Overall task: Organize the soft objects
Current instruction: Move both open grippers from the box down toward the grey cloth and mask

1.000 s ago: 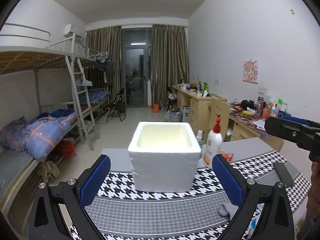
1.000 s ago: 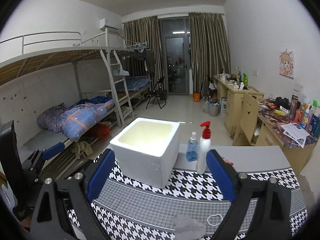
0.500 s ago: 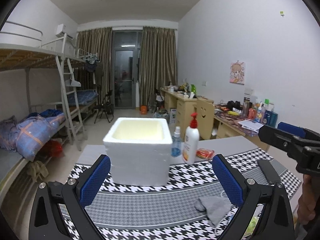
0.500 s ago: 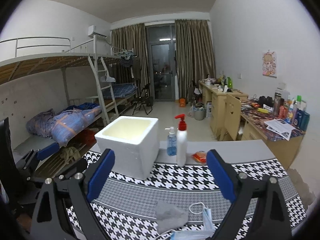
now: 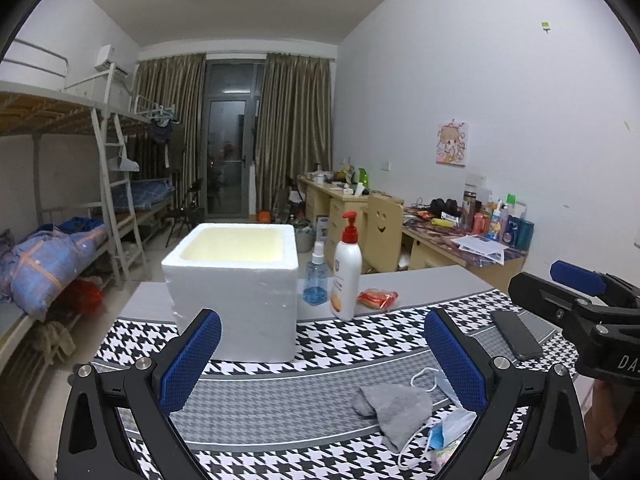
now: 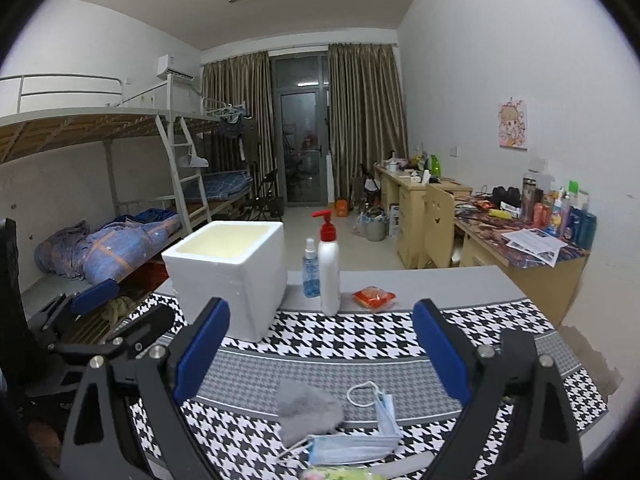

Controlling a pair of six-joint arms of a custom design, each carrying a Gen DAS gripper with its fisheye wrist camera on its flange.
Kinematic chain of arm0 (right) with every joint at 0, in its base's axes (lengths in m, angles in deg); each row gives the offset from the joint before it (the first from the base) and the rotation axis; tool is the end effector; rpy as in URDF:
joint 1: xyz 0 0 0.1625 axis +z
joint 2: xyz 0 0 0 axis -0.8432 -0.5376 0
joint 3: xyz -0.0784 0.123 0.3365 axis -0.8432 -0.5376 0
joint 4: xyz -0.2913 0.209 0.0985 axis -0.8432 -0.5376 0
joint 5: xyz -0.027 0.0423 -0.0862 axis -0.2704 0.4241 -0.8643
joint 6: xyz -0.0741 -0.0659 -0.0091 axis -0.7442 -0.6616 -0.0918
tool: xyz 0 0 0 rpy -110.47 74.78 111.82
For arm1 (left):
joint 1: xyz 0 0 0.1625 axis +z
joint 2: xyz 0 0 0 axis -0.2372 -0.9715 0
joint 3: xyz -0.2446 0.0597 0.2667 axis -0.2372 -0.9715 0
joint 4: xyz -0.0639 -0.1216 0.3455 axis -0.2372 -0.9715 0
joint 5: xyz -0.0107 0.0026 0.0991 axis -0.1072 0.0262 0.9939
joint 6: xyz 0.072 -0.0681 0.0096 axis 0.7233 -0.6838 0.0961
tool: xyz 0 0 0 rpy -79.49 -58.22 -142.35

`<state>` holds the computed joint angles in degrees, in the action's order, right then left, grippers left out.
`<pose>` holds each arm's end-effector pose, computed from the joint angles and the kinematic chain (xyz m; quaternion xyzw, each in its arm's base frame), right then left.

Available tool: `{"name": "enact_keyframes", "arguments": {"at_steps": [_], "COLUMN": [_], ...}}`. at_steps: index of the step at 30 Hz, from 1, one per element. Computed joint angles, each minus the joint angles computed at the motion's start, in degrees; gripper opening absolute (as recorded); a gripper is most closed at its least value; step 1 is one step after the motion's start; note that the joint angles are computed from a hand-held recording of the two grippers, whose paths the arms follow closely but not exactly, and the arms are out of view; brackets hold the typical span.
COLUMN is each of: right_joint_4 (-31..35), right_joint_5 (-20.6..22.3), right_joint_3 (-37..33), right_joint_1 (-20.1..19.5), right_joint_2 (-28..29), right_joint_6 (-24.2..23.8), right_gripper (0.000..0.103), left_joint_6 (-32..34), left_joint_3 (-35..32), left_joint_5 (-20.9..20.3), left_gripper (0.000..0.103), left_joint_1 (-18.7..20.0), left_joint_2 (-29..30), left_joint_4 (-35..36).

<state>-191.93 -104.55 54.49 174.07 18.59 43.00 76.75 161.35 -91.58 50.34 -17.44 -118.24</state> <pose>0.3345 -0.4647 0.1843 0.3191 -0.7944 0.4725 0.2094 -0.2175 -0.4340 0.2509 0.2306 0.7640 -0.5402 0.2672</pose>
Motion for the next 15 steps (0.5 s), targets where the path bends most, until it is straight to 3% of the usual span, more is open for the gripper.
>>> {"name": "enact_keyframes", "arguments": {"at_steps": [11,15], "right_joint_4": [-2.6,-2.5], "right_joint_5": [0.6,0.8], "right_joint_3": [3.5,5.1], "right_joint_1": [-2.1,-3.3], "right_joint_2": [-1.1,-2.1], "right_joint_6": [-0.6,0.6], "right_gripper": [0.095,0.095], "left_joint_6": [-1.1,-5.0], "left_joint_3": [-0.4,-1.0], "left_joint_5": [-3.1,-4.7], "left_gripper": [0.102,0.102], "left_joint_1": [1.2,2.5], "left_joint_2": [1.9,2.2], "left_joint_4": [0.8,5.0]}}
